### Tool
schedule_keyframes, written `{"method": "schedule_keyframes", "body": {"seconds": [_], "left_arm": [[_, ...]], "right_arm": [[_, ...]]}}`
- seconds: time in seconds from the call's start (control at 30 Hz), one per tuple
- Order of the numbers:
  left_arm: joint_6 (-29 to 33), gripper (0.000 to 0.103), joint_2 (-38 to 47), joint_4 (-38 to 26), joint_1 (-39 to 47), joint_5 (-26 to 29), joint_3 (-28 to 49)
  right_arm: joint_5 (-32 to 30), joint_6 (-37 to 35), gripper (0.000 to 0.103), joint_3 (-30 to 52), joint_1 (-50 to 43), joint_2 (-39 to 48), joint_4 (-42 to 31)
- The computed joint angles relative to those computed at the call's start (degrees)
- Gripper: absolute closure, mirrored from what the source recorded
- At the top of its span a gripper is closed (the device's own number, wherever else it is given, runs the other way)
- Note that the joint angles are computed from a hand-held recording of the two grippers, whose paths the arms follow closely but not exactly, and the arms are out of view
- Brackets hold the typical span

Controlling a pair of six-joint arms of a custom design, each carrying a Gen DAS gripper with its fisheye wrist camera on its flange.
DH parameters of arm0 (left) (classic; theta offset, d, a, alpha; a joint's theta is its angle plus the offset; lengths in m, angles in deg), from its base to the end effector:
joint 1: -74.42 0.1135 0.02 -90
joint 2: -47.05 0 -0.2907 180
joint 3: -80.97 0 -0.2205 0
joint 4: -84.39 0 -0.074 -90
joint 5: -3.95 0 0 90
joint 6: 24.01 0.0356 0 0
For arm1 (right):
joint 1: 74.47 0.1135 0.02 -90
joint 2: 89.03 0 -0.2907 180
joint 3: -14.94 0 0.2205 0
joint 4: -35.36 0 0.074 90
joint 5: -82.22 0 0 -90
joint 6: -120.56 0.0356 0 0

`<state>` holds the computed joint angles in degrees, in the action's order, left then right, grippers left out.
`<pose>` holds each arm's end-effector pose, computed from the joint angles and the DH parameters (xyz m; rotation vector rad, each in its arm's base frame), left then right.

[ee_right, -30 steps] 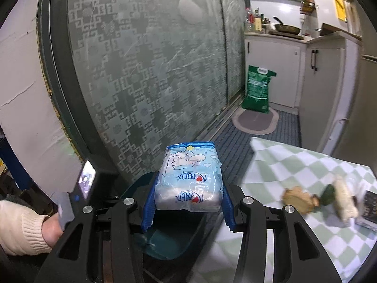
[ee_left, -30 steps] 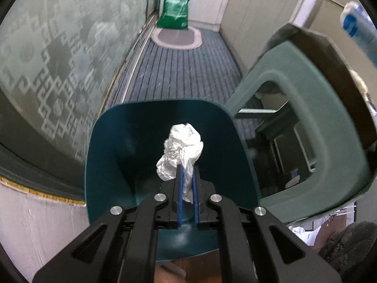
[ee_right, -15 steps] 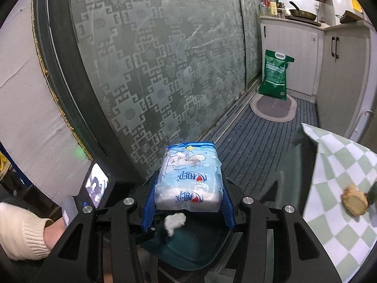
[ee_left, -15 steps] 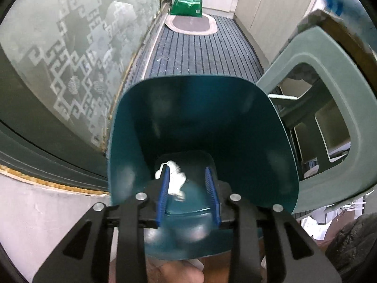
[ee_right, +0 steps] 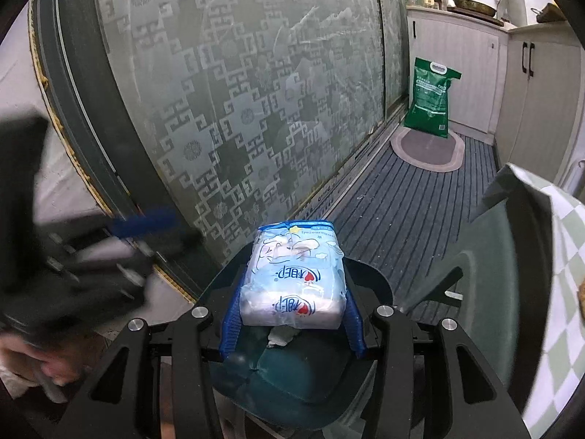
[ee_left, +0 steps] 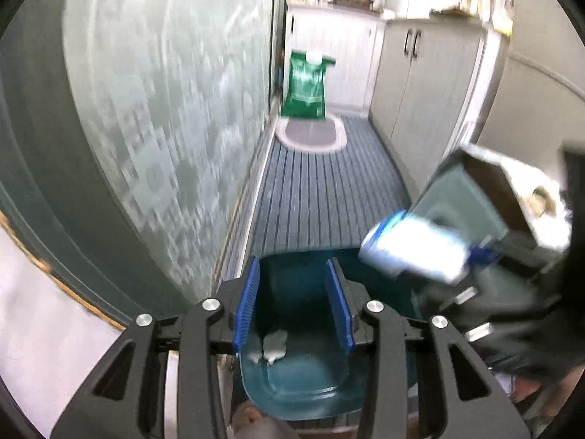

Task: Collect trash
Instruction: 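Lower the tissue pack into the teal bin and open the right tool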

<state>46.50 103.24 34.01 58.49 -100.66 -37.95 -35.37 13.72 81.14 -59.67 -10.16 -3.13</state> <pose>0.1505 -0.0336 0.2965 -0.1945 2.3243 -0.0055 0.2329 0.0786 0.2682 -0.8539 2.2517 0.5739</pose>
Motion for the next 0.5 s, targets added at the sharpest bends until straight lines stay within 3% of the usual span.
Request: {"method": "schedule_keyframes", "body": {"seconds": [0.27, 0.5], "left_arm": [[-3.9, 0.07, -1.6, -6.7, -6.1, -3.7, 10.8], [-6.1, 0.073, -0.7, -6.7, -15.2, -9.8, 14.8]], "right_arm": [[3.1, 1.2, 0.056, -3.3, 4.1, 5.0, 5.1], [7.2, 0.8, 0.055, -5.8, 7.5, 12.1, 10.3]]}}
